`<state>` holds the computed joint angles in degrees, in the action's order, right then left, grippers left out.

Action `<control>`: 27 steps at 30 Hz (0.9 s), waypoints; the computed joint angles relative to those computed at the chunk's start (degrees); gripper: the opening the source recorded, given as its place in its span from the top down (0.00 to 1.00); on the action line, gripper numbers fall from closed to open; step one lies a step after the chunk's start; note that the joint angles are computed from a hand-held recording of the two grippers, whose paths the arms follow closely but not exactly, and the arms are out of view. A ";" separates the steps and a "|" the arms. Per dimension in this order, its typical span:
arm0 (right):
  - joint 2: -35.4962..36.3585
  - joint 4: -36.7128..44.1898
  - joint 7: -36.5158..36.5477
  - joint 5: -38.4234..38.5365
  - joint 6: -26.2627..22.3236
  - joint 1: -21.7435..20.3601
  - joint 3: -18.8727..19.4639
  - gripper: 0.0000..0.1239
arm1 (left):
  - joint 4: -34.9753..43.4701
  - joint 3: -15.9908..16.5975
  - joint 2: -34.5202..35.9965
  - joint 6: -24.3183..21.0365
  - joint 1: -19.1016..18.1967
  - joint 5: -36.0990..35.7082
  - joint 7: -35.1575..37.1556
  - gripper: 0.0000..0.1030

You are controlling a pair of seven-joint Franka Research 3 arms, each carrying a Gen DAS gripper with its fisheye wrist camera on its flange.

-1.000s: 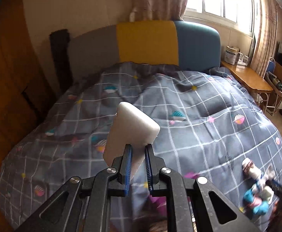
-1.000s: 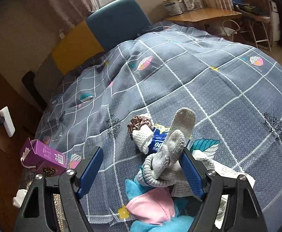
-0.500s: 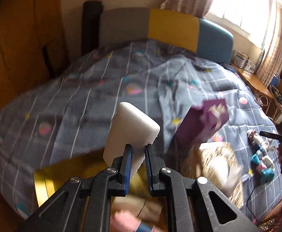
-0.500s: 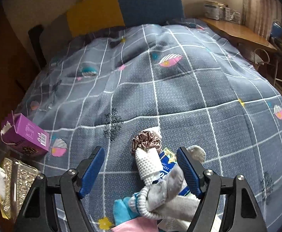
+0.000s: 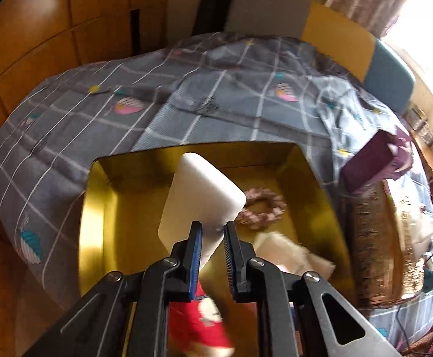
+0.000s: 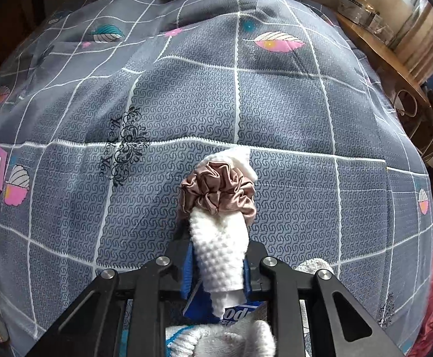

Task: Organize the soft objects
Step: 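Carry the sponge into the gold tray with left while right grasps the white towel roll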

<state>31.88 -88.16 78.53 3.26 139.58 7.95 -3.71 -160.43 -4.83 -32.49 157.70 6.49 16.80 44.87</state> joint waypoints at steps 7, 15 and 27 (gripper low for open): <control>-1.31 1.41 -1.44 8.24 0.80 -3.12 3.13 0.81 | -3.27 2.10 -0.05 1.20 -1.10 -2.06 2.09 0.71; -1.71 5.66 0.01 9.01 -2.57 0.06 3.85 0.81 | -6.67 0.81 -3.61 1.10 -2.03 -3.34 2.80 0.63; -1.45 12.36 -4.02 11.19 -4.33 6.59 8.14 0.81 | -9.55 -2.56 -10.06 -0.66 -2.24 1.18 1.41 0.32</control>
<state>30.43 -75.79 74.51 14.45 135.25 14.54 4.43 -169.98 -7.39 -42.55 157.03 4.25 17.98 46.27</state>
